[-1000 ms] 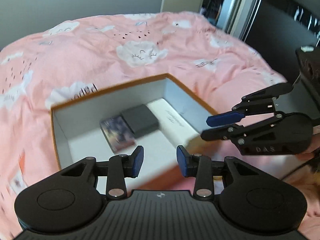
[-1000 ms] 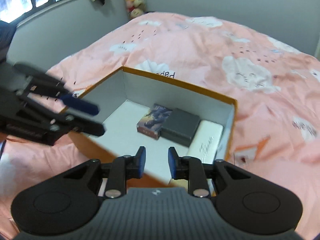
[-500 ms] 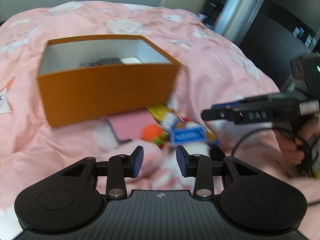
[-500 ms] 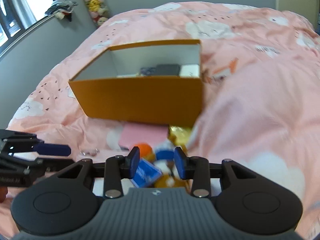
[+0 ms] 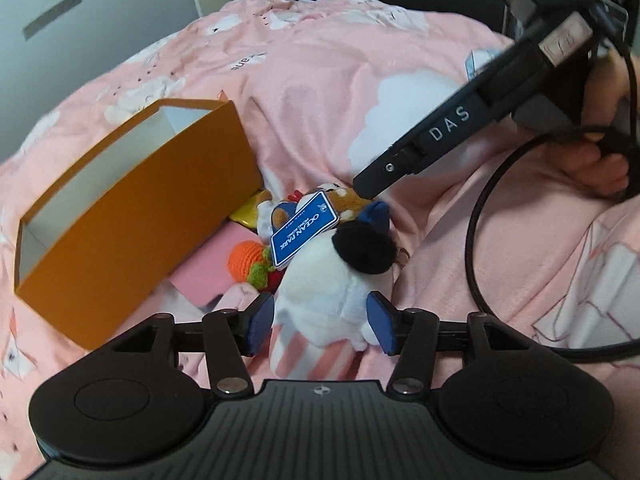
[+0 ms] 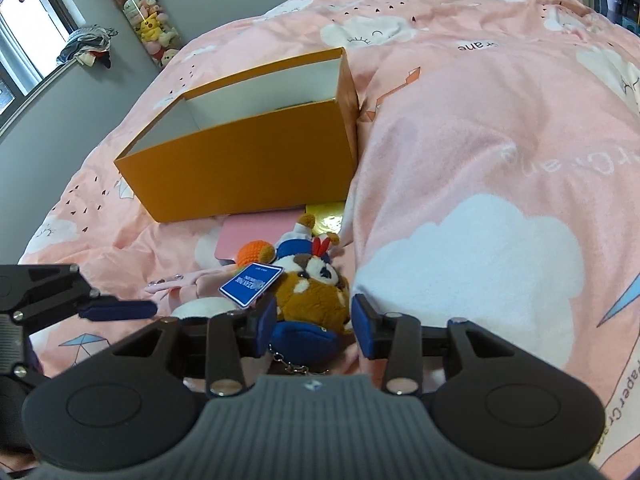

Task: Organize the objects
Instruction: 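Withdraw both tools and reach toward the plush toys beside the box, then grasp the white plush dog with the left tool and lift it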

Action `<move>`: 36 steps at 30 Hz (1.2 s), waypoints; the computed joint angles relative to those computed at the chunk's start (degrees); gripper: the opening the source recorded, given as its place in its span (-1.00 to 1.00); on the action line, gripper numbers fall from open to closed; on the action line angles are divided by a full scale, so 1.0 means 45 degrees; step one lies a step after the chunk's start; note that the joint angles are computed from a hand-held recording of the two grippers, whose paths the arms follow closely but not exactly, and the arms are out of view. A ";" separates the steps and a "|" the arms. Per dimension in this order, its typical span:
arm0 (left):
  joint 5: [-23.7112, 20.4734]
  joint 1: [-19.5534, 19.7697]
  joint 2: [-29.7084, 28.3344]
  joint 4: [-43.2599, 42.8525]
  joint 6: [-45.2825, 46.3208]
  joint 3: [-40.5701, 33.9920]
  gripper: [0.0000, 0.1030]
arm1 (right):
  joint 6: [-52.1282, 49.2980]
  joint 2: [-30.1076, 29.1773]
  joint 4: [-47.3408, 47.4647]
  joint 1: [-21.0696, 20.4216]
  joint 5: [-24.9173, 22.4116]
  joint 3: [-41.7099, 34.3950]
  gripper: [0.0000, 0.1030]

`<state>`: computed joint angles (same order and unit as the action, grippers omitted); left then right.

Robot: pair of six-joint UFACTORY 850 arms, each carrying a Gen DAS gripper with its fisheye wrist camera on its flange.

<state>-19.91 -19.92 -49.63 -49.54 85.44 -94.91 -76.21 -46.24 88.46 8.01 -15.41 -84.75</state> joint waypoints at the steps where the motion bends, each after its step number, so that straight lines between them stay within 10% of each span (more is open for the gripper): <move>1: -0.0085 -0.0027 -0.0111 0.0214 -0.0166 -0.0131 0.21 | 0.0317 -0.0064 -0.0287 -0.0014 -0.0038 -0.0068 -0.11; 21: 0.1094 -0.0556 -0.0867 -0.0281 0.0029 -0.0385 0.48 | 0.2628 -0.0382 -0.2220 0.0010 -0.0158 -0.0324 -0.10; 36: -0.0467 0.0799 -0.0029 -0.6933 0.1371 0.0116 0.35 | 0.4138 -0.0671 -0.4720 0.0164 -0.0322 -0.0755 0.03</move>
<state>-22.01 -16.33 -49.76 -80.74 91.61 -94.39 -57.58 -49.26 67.22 8.75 -16.86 -88.15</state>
